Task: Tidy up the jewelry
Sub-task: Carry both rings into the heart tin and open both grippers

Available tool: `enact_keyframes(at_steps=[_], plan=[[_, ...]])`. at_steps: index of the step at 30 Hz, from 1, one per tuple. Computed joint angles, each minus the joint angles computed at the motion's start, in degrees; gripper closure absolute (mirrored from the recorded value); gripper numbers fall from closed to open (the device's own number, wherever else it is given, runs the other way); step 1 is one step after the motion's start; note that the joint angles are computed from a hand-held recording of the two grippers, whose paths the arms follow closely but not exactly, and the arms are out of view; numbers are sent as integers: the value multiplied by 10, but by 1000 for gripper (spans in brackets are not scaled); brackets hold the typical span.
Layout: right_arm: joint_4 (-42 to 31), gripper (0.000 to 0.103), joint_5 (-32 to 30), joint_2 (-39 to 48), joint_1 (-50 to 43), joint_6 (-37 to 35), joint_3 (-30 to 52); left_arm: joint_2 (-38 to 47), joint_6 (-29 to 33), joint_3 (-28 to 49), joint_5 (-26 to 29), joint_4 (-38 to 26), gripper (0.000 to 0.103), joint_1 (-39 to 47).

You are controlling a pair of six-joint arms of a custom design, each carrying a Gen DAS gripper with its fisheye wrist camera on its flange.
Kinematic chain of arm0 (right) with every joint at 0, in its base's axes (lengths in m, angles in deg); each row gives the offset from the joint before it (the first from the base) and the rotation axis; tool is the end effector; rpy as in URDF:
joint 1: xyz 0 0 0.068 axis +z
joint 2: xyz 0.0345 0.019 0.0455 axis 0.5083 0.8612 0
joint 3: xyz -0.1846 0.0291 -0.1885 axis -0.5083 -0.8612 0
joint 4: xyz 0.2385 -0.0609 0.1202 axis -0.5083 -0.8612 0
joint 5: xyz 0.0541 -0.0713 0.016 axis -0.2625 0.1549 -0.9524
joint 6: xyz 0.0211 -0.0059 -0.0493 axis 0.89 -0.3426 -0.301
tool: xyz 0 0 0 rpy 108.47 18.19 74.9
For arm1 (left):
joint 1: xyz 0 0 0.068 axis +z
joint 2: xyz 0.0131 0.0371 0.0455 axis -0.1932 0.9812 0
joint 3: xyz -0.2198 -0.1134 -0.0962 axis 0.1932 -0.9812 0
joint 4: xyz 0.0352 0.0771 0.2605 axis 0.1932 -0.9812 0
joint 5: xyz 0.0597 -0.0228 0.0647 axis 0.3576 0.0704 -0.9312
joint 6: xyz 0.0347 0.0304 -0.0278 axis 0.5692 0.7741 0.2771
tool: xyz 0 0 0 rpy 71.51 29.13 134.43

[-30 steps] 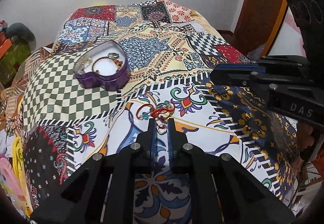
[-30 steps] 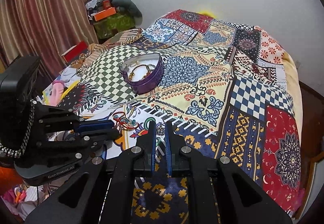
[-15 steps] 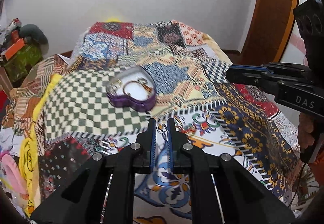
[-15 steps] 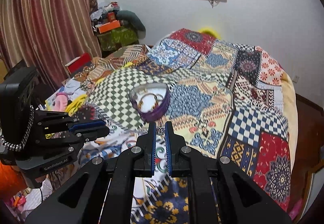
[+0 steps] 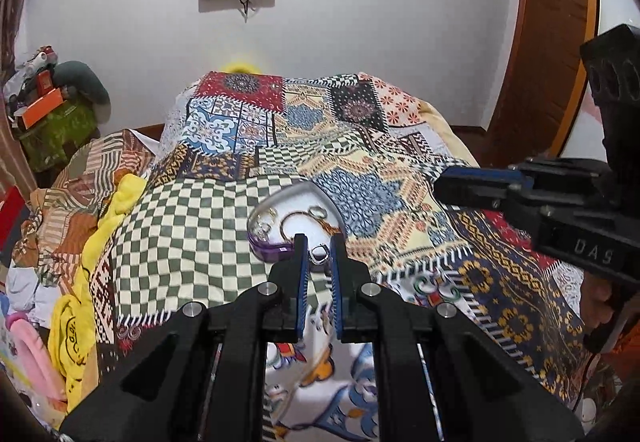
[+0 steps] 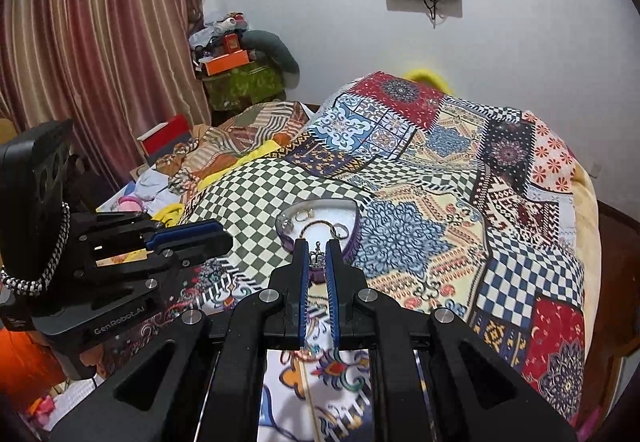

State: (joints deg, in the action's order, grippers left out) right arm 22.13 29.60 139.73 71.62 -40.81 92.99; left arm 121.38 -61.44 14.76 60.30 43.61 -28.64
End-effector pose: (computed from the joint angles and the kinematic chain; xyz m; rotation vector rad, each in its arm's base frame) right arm 0.2793 0.2269 0.2075 -0.0932 2.2609 0.2204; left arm 0.3564 -0.1250 0.1732 0.7597 2.1545 -0.4426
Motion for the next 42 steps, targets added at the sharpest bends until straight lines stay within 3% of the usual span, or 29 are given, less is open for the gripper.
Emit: enact_keyframes(at_steps=[10, 22, 42], plan=[[14, 95, -54, 87, -49, 1, 66, 86, -4, 90, 6, -1, 94, 10], [-29, 95, -93, 181, -87, -10, 173, 207, 5, 222, 7, -49, 94, 12], [-98, 95, -148, 288, -112, -15, 287, 271, 19, 275, -4, -88, 94, 3]])
